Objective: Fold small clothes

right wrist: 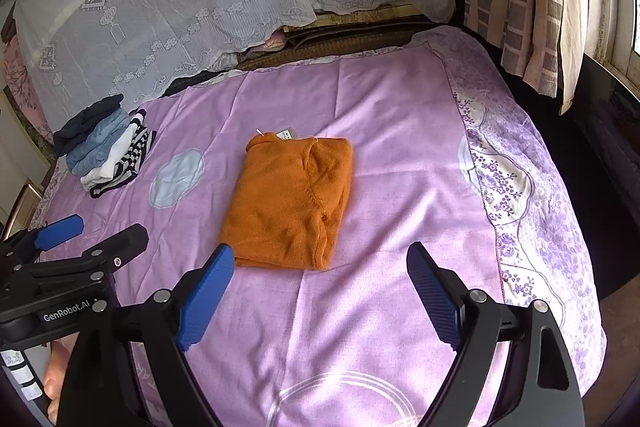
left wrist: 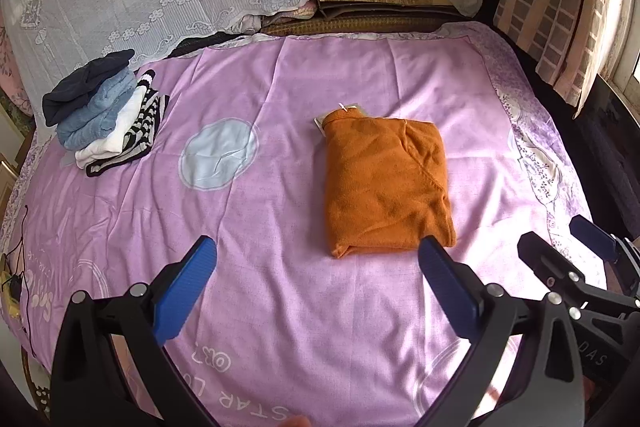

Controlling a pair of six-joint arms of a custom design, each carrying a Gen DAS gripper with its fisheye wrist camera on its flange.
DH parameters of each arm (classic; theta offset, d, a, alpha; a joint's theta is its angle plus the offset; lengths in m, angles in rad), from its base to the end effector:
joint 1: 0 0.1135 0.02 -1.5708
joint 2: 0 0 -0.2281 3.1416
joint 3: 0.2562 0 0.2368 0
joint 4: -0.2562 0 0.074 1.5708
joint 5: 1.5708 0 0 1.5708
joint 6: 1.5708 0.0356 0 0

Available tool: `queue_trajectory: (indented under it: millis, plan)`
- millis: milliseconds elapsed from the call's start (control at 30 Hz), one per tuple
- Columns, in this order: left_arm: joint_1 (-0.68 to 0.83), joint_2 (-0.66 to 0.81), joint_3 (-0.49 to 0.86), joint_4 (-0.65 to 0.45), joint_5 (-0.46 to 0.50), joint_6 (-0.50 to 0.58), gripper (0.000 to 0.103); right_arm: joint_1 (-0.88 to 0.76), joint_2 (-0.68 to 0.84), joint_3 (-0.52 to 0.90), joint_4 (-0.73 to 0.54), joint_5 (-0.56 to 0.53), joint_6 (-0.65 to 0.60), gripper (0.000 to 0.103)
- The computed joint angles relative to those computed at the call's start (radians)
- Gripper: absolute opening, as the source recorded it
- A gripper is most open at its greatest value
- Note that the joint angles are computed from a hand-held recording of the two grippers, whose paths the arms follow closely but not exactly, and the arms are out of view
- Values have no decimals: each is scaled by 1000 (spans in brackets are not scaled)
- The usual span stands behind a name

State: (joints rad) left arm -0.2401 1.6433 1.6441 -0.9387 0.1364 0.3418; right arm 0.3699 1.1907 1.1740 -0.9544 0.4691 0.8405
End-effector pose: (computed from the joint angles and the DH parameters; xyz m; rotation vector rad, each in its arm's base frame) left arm 0.3196 -0.0832 0.3131 0.7708 2.3791 -0.1290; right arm 0.2157 0.0664 0.2942 0.7297 2.2853 -0.0493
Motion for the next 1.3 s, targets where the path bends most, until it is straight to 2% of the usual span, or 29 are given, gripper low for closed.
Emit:
queue_trajectory:
  millis: [1300]
  plan:
    - [-14, 18, 5, -29, -17, -19, 99, 8, 8, 6, 0, 8, -22, 88]
